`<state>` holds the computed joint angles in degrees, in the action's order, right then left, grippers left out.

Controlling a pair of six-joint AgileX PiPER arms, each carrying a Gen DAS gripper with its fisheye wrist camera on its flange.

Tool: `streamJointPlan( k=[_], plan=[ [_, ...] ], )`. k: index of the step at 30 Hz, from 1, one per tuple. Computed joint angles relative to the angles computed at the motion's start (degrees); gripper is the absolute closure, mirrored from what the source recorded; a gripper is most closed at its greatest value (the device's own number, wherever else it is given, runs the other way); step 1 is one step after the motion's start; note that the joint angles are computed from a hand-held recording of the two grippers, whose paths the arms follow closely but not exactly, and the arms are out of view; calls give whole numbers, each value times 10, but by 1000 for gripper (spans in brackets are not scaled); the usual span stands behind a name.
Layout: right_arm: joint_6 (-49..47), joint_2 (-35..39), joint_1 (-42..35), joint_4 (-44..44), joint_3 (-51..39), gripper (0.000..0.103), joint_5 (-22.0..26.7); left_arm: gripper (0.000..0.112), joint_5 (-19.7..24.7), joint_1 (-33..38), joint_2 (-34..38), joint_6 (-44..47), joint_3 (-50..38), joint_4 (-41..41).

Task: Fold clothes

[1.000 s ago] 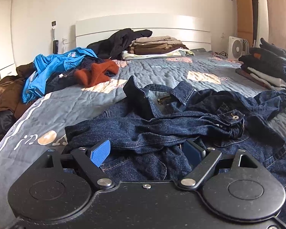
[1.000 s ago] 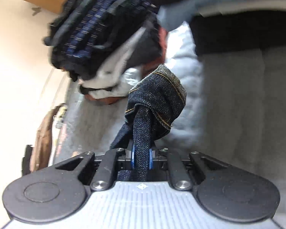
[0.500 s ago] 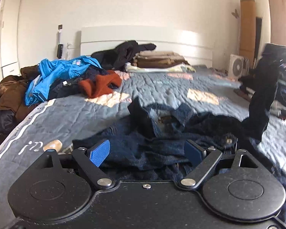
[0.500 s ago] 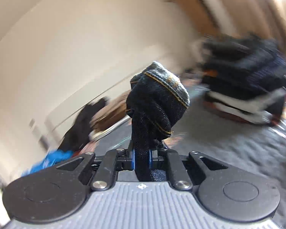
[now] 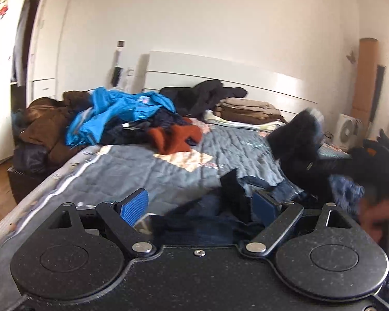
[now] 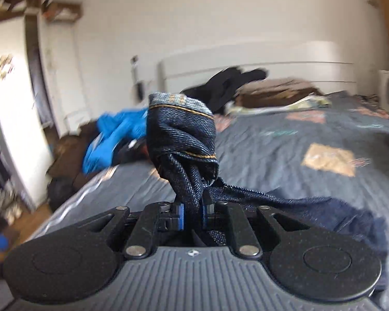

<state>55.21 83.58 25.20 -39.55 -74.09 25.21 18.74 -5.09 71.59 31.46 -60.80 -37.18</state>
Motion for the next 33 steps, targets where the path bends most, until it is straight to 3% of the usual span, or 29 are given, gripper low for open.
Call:
streamJointPlan(
  k=[6, 9, 13, 15, 17, 20, 25, 28, 31, 33],
  plan=[
    [58, 112, 112, -57, -95, 91, 55, 26, 22, 62, 8, 68, -6, -65],
    [10, 173, 135, -42, -150, 90, 90, 26, 42, 88, 22, 66, -18, -62],
    [-127, 230, 125, 72, -181, 84, 124, 26, 62, 105, 33, 69, -26, -58],
    [-145, 210, 128, 78, -136, 76, 99, 26, 66, 107, 37, 76, -26, -61],
    [-189, 181, 126, 130, -112, 56, 95, 26, 74, 109, 37, 80, -25, -67],
    [-243, 112, 114, 202, -53, 43, 56, 26, 80, 108, 35, 98, -20, -85],
    [-236, -27, 75, 227, 54, 33, -6, 26, 94, 91, 40, 183, 0, -167],
    [-190, -74, 46, 142, 81, 30, 12, 32, 101, 69, 54, 236, 2, -209],
    [-229, -80, -3, 139, 80, 30, 46, 36, 116, 40, 99, 240, -49, -202],
    [-250, -82, -40, 158, 88, 30, 47, 36, 174, 33, 165, 170, -129, -150]
  ],
)
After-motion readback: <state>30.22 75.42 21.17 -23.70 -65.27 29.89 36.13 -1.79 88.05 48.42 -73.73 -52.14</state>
